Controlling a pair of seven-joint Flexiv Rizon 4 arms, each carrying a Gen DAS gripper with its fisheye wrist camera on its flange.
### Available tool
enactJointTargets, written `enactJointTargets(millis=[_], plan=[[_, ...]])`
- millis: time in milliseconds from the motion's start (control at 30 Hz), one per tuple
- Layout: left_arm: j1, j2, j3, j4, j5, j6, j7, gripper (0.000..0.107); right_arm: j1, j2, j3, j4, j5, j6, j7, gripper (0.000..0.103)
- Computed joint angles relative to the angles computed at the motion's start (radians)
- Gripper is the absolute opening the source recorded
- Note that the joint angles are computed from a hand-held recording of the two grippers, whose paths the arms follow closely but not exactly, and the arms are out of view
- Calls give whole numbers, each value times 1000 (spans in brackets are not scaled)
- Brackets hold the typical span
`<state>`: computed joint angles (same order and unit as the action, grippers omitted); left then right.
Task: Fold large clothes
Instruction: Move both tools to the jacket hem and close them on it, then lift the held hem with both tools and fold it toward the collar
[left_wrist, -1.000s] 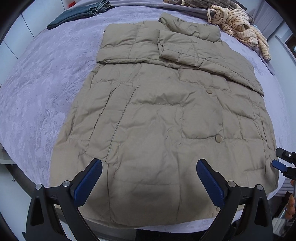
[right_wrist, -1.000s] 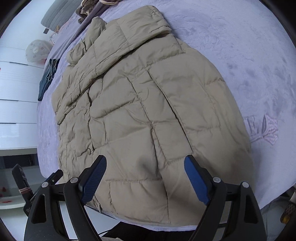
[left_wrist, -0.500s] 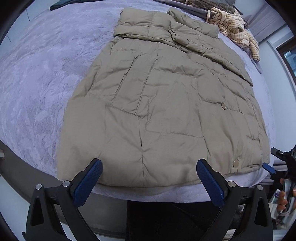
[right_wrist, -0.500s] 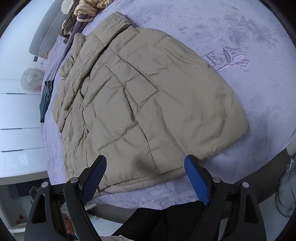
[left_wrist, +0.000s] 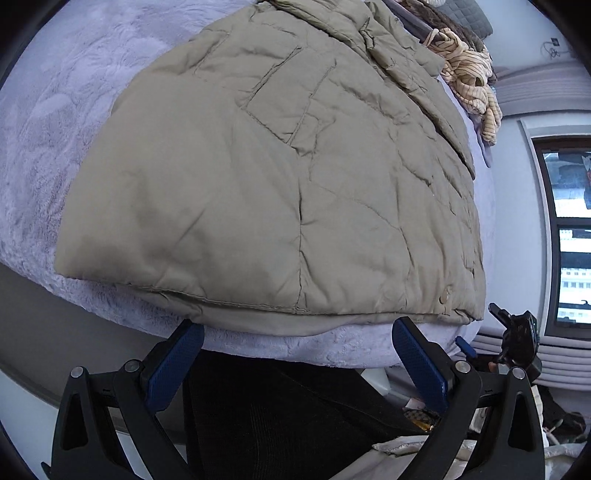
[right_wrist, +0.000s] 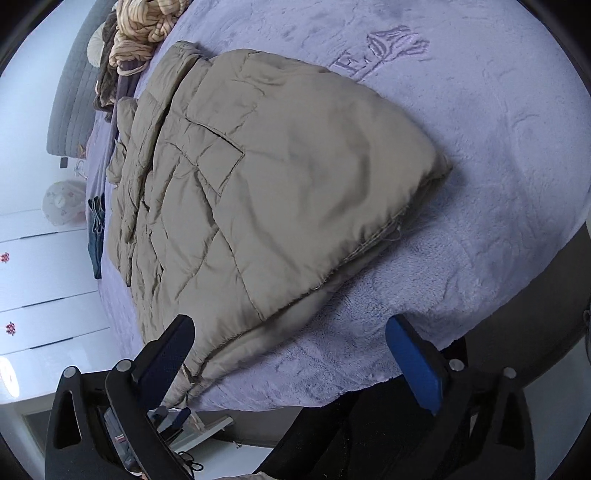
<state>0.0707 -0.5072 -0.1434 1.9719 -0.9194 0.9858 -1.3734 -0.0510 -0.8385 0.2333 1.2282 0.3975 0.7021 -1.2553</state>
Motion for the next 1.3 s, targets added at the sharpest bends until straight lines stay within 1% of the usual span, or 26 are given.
enactJointTargets(millis=[100,233,367,400,433,467,500,533,567,667,700,733,800,867,900,933,967,1033,1100,1167,1300], plan=[[-5,-19,-12,-7,-35,44,-15,102,-1,-12,-2,-8,11,12,22,103],[-2,-34,-49,-6,-131,114,8,102,-17,-42,13,-51,38,-3,47,103],[-9,-58,-54,-17,-161,162,-16,102,-27,-69,28,-92,65,-18,50,103],[-10,-57,-64,-17,-182,188,-6,96,-30,-73,31,-97,75,-13,52,103],[-5,-55,-79,-17,-209,207,22,79,-36,-76,38,-100,90,-6,51,103],[5,-57,-92,-21,-233,207,56,69,-43,-75,45,-97,106,4,49,103],[14,-58,-108,-27,-266,202,95,44,-52,-77,53,-99,125,12,47,103],[20,-59,-116,-34,-295,194,128,22,-59,-78,61,-99,142,20,44,103],[18,-59,-110,-41,-303,185,144,19,-66,-77,67,-98,159,26,42,103],[-8,-53,-72,-66,-251,201,141,19,-77,-79,77,-108,190,38,31,100],[-11,-51,-66,-74,-233,204,143,19,-75,-77,75,-109,190,38,30,92],[-13,-48,-62,-79,-218,208,142,19,-70,-77,69,-114,185,32,37,77],[-8,-45,-59,-91,-189,207,148,19,-70,-86,68,-130,185,13,44,66],[-4,-44,-57,-103,-161,206,148,19,-63,-92,62,-142,176,-7,51,60],[-2,-40,-60,-103,-156,210,153,19,-55,-92,55,-145,164,-12,52,46],[0,-41,-59,-111,-144,210,152,19,-45,-89,46,-144,149,-14,55,20],[2,-37,-57,-112,-132,209,151,19,-38,-86,39,-141,139,-10,59,10],[2,-36,-53,-121,-105,211,145,19,-33,-79,40,-138,130,9,39,8],[3,-34,-47,-131,-69,214,145,19,-27,-77,40,-149,111,6,15,8],[-8,-39,-21,-158,5,208,106,19,-16,-79,34,-171,84,-9,-3,8],[-6,-51,-7,-224,99,223,46,19,7,-110,32,-280,41,-61,-42,7]])
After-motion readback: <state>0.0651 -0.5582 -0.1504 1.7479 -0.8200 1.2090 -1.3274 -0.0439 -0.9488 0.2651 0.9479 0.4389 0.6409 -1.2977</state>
